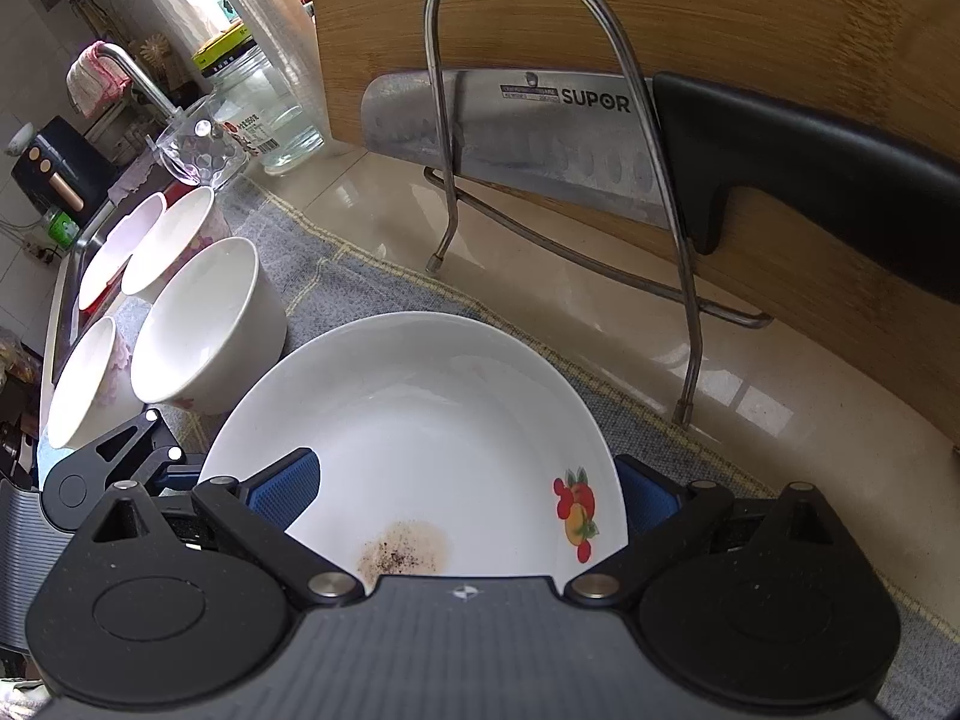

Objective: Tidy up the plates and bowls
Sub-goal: 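Lift the stained plate with the right gripper and carry it toward the plate stack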

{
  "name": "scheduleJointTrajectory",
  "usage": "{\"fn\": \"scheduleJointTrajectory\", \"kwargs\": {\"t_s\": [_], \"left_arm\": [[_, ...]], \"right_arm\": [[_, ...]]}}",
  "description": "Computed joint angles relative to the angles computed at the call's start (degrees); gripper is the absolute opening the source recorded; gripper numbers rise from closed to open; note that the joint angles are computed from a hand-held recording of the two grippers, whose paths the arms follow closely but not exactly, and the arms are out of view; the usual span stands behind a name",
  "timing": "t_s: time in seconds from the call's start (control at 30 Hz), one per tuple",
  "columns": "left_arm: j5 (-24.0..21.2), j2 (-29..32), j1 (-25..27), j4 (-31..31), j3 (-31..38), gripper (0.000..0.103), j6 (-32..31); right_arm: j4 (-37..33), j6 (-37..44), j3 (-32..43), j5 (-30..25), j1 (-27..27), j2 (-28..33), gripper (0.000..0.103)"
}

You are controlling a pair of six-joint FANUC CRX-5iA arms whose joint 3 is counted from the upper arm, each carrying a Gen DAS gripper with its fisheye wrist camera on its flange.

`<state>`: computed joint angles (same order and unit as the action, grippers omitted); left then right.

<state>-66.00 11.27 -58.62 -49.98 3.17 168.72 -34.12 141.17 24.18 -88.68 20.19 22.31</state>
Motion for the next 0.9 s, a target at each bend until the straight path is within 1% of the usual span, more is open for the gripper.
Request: {"fn": "scheduleJointTrajectory", "kwargs": {"t_s": [0.3,0.37,0.67,0.9], "left_arm": [[0.69,-0.37,0.23,0.13,-0.43,0.103,-0.74],[0.81,-0.41,0.24,0.10,-0.51,0.103,-0.77],[0.77,-0.41,0.25,0.23,-0.45,0.103,-0.86],[0.49,-0.43,0.60,1.17,-0.04,0.102,-2.30]], "right_arm": [[0.06,0.42,1.66,-1.76,0.74,1.19,0.103],[-0.42,0.42,2.58,-3.23,0.60,1.84,0.103],[-0.44,0.35,3.13,-3.98,0.65,2.20,0.103],[-0.14,0.14,2.93,-4.08,0.63,1.98,0.103]]}}
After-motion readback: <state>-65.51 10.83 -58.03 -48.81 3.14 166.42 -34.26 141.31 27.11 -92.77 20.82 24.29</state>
